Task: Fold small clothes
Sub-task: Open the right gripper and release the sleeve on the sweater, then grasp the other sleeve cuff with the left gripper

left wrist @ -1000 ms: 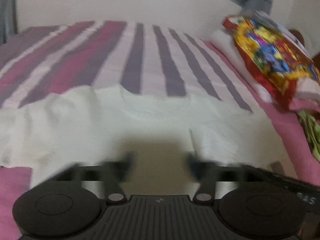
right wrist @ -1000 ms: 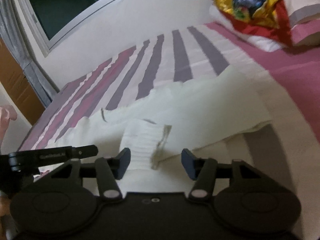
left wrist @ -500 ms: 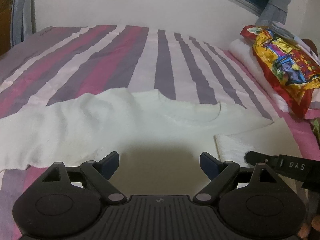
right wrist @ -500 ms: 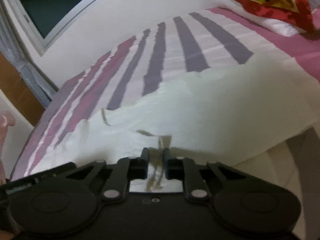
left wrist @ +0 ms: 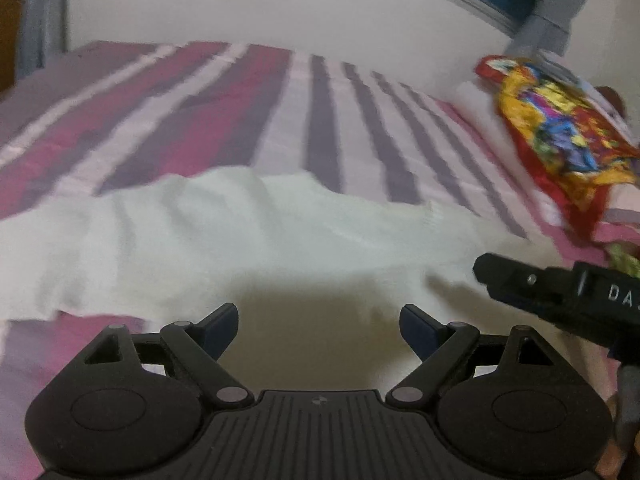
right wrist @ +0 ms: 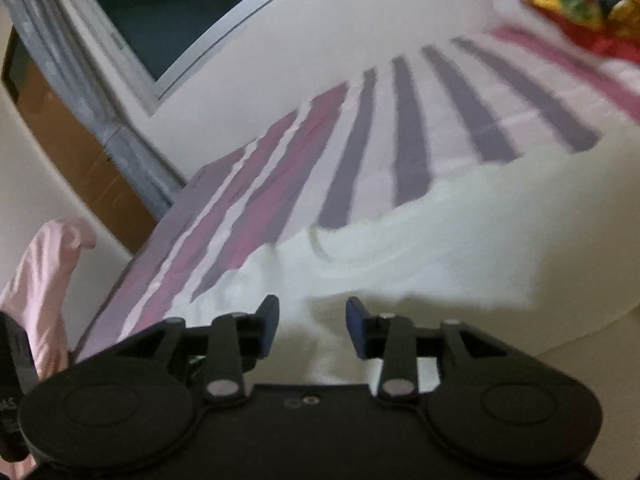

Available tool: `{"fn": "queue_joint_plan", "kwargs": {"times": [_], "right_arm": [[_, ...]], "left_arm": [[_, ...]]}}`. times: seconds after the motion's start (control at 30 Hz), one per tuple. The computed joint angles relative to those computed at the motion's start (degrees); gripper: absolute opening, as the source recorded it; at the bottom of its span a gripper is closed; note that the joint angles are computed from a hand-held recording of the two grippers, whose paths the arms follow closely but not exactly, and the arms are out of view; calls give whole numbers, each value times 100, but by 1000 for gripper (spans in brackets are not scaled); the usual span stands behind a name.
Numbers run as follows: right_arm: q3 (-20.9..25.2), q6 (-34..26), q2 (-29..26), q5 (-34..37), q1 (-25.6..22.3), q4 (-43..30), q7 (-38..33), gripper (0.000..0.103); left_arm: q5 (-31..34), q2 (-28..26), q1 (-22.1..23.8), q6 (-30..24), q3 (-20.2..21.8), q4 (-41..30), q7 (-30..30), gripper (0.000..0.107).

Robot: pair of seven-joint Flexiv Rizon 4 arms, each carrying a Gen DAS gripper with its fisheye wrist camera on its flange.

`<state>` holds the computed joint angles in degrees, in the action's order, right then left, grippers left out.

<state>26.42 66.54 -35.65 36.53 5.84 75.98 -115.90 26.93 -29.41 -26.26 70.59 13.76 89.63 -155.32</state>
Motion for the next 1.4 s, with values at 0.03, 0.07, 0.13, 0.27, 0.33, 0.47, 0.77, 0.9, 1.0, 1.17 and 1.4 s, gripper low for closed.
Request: {"fn": "queue_joint_plan", "kwargs": {"times": [0.03,0.07,0.13,0.27,0.33,0.47,0.77,0.9,1.0,1.17,1.4], "right_arm": [[-58,97,69,0,-16,79,34,38],[-106,170,147,-13,-50,171,55,38],[-145,296,263,-55,-134,334,-28,38],[-125,421,528,-32,-393,734,-191,38],[-112,485,597,17,-469,871,-279,38],[-77,448,708,173,-623,1015,-407,38],[-163,513,766,487,-697,1050,-702,39],[-299,634,725,310,-584,1086,-554,38],[-313,745,657,201,-556,1066,-457,38],[-261,824,558,-35,-541,1048,-269,39],[-165,893,423,-320,-499,1009,-118,38]], "left_arm": [[-78,-61,66,150,-123,-21,61,87],[-127,-121,67,246,-164,-58,91,87],[-241,-278,-3,246,-194,-217,188,87],[-610,-541,-74,244,-219,-368,130,87],[-722,-667,-151,470,-120,-373,-47,87],[-1068,-866,-195,909,-24,-344,-242,54],[-1550,-1215,-768,1301,789,-453,-472,9],[-1494,-1193,-993,1417,1220,-561,-385,9],[-1474,-1127,-1041,1371,1453,-586,-311,9],[-1259,-1011,-1131,1191,1824,-522,-484,9],[-800,-851,-1136,1103,1961,-268,-832,9]]}}
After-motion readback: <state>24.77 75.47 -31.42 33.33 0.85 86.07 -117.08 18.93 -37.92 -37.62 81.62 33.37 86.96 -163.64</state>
